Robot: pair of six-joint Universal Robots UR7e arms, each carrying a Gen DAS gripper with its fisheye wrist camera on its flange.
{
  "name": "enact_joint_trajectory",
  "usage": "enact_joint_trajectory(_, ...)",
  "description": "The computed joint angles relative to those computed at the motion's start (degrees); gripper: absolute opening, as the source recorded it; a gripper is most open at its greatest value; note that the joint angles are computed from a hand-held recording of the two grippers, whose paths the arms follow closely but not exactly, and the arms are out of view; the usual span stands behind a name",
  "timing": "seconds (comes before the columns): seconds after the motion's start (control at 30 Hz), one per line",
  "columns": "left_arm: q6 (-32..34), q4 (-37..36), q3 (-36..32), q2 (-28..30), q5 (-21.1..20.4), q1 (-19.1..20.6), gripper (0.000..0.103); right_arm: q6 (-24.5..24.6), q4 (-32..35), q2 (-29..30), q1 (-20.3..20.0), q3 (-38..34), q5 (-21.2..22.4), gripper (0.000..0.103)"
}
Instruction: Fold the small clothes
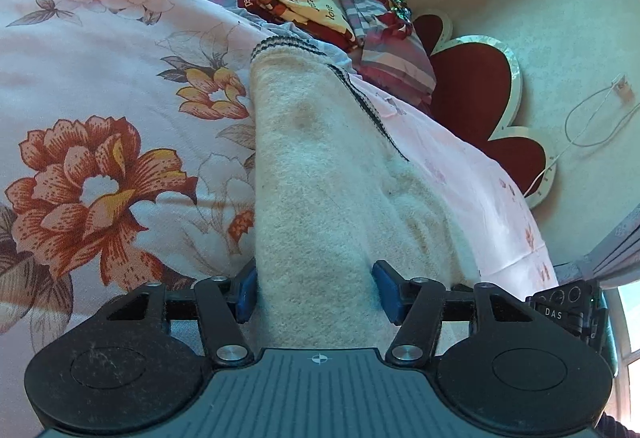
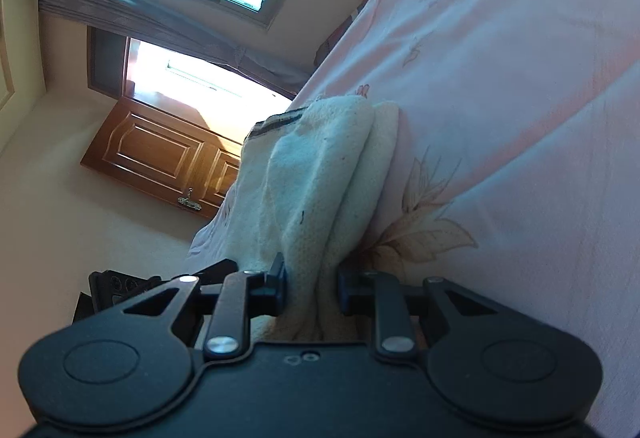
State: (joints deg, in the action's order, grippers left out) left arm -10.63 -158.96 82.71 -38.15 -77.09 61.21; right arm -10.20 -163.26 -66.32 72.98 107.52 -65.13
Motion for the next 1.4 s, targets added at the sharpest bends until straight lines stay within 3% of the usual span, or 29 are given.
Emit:
enact_joint_trajectory(0.2, 0.4, -3.5, 2.5, -1.0, 2.1, -1.4, 0.044, -0.9, -2.2, 1.1, 3.4, -0.8, -6.7, 0.023)
enact_joint_trajectory(0.53, 4.0, -7.9, 11.0, -7.1, 8.3, -7.0, 0.043, -5.8, -9.0, -2.1, 9.0, 4.3, -13.8, 0.023)
enact_joint_trajectory(0.7, 4.3, -9.0, 14.9, -10.5, 9.0, -8.3, 0.043, -7.6, -12.5, -3.4, 12.2, 7.2, -17.7, 0.023)
enact_joint_trajectory(0.9, 6.0, -10.1, 18.3, -15.1, 7.8, -8.0, 0.043, -5.8, -16.0, -2.7, 15.3, 8.4, -20.5, 0.023)
enact_joint_trajectory(1.4, 10.1, -5.9, 25.2, -30.3, 7.9, -2.0, 0.043, -1.1, -21.6, 11.0, 26.9, 3.2, -27.1, 0.023)
